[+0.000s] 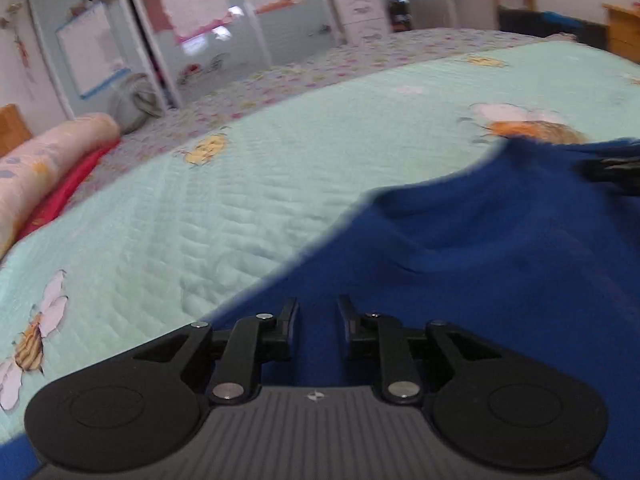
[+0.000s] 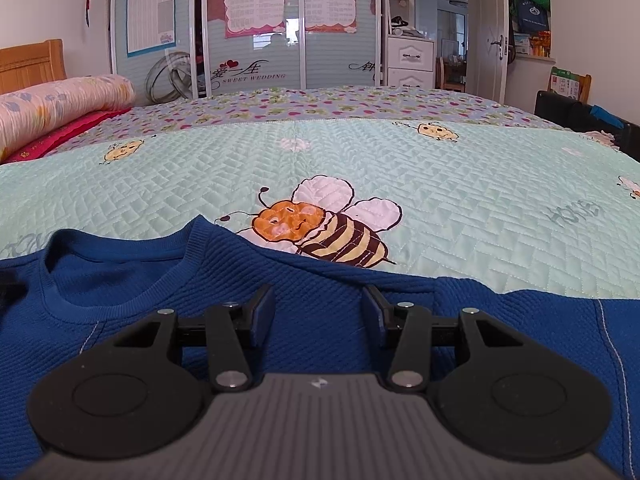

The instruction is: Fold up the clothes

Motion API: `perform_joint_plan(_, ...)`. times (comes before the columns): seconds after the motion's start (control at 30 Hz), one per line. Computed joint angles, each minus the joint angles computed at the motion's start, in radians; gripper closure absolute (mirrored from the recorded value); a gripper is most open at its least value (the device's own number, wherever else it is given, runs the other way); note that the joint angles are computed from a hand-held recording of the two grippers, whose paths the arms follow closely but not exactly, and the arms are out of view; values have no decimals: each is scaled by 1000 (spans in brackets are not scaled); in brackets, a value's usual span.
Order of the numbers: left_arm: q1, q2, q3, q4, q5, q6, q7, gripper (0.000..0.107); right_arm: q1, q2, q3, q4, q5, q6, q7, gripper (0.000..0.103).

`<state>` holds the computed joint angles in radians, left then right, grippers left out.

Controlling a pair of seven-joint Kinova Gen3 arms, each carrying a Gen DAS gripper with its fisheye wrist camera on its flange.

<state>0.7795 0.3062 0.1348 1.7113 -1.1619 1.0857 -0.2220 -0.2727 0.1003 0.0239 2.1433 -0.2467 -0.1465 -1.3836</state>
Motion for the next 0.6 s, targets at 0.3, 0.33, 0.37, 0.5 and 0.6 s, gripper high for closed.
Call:
perform_joint_plan(0.3,54,-202,109,116,86,124,266,68,58,4,-49,-3,92,1,-92,54)
perform_joint_plan(0.33,75,-222,149,140,94,130,307,66,56,5,-47,-3,95,2,-95,54)
perform_joint_plan(0.37,78,-223,169,169,86,120,334,66,56,5,-47,-4,99,3,-99,54)
perform_joint_plan(0.5,105,-183,219,247,62,117,430,52,32,3,-24,-5,86,6,-85,54)
perform_joint_plan(0.6,75,-180,201,250,78,124,477,45,41,4,-32,-6,96,9,-95,54)
